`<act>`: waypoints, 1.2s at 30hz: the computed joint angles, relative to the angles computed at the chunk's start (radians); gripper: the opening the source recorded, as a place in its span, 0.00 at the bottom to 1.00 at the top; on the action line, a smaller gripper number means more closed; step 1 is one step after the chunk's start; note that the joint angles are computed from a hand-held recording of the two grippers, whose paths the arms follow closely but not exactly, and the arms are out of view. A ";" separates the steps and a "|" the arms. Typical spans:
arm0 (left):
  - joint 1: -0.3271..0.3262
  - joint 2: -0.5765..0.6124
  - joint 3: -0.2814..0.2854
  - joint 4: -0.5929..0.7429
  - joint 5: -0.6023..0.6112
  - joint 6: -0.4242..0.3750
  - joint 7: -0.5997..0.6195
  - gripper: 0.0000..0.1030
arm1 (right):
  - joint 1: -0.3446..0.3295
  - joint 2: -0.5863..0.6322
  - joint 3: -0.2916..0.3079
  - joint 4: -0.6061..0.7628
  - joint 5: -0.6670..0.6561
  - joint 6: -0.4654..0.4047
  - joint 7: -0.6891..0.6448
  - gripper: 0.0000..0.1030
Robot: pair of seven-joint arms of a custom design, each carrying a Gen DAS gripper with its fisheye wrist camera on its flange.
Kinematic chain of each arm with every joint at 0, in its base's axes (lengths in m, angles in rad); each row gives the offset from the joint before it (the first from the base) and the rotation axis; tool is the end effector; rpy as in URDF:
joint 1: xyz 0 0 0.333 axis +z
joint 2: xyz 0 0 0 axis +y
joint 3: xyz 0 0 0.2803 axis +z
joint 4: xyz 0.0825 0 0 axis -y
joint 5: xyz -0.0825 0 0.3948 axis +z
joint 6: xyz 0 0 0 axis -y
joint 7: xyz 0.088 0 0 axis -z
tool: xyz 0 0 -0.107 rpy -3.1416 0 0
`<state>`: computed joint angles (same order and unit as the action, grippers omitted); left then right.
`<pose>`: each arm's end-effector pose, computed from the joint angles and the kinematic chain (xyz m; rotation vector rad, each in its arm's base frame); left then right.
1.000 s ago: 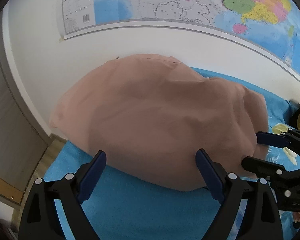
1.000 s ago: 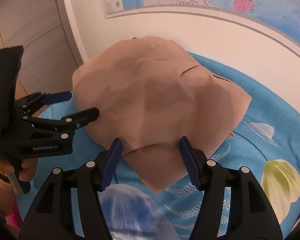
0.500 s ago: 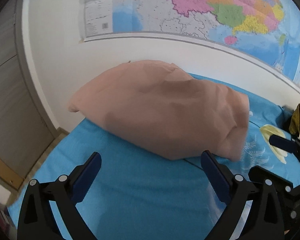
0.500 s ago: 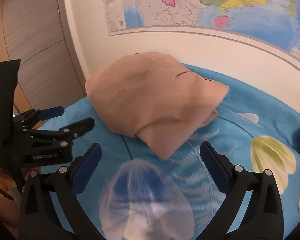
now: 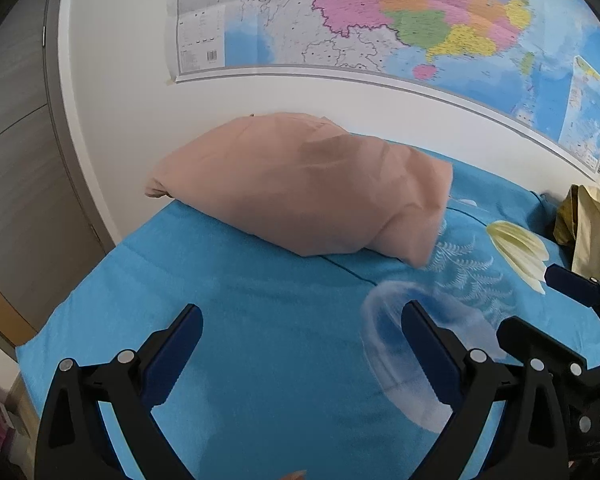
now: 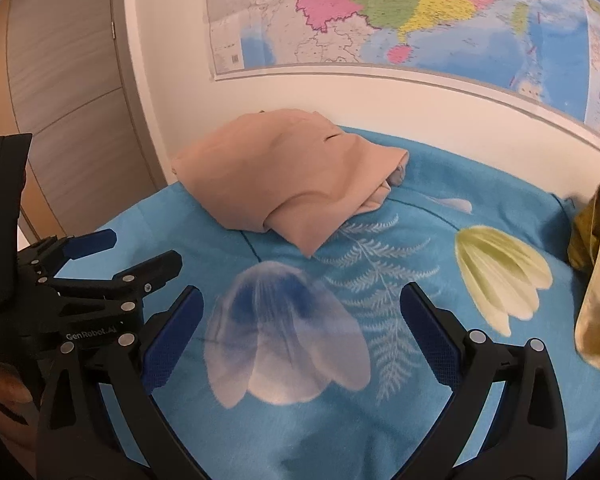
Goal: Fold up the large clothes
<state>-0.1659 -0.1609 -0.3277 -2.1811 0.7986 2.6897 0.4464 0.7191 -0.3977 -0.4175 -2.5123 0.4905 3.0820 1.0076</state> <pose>0.4800 -0.2909 0.4815 -1.7163 1.7145 -0.7954 0.4792 0.1004 0.4704 -1.8238 1.2921 -0.5324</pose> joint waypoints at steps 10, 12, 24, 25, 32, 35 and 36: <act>-0.001 -0.062 -0.025 -0.045 -0.020 -0.026 -0.029 0.93 | -0.036 -0.079 0.027 -0.077 -0.083 -0.002 0.051 0.94; 0.003 -0.075 -0.032 -0.053 -0.027 -0.031 -0.029 0.93 | -0.041 -0.092 0.032 -0.092 -0.102 0.009 0.069 0.94; 0.017 -0.112 -0.061 -0.082 -0.046 -0.050 -0.030 0.93 | -0.019 -0.146 -0.006 -0.132 -0.182 0.007 0.129 0.94; 0.019 -0.115 -0.063 -0.084 -0.046 -0.050 -0.031 0.93 | -0.021 -0.148 -0.004 -0.134 -0.188 0.007 0.135 0.94; 0.031 -0.122 -0.080 -0.085 -0.032 -0.053 -0.043 0.93 | -0.024 -0.159 -0.008 -0.146 -0.222 0.009 0.164 0.95; 0.032 -0.126 -0.083 -0.086 -0.025 -0.053 -0.050 0.93 | -0.024 -0.162 -0.010 -0.149 -0.231 0.008 0.173 0.95; 0.031 -0.126 -0.083 -0.087 -0.024 -0.054 -0.050 0.93 | -0.022 -0.165 -0.013 -0.150 -0.233 0.008 0.174 0.95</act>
<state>-0.1348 -0.2872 -0.4106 -2.2678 0.7742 2.6361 0.3959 0.6971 -0.5628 -0.4301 -2.6621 0.2573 3.0898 1.1812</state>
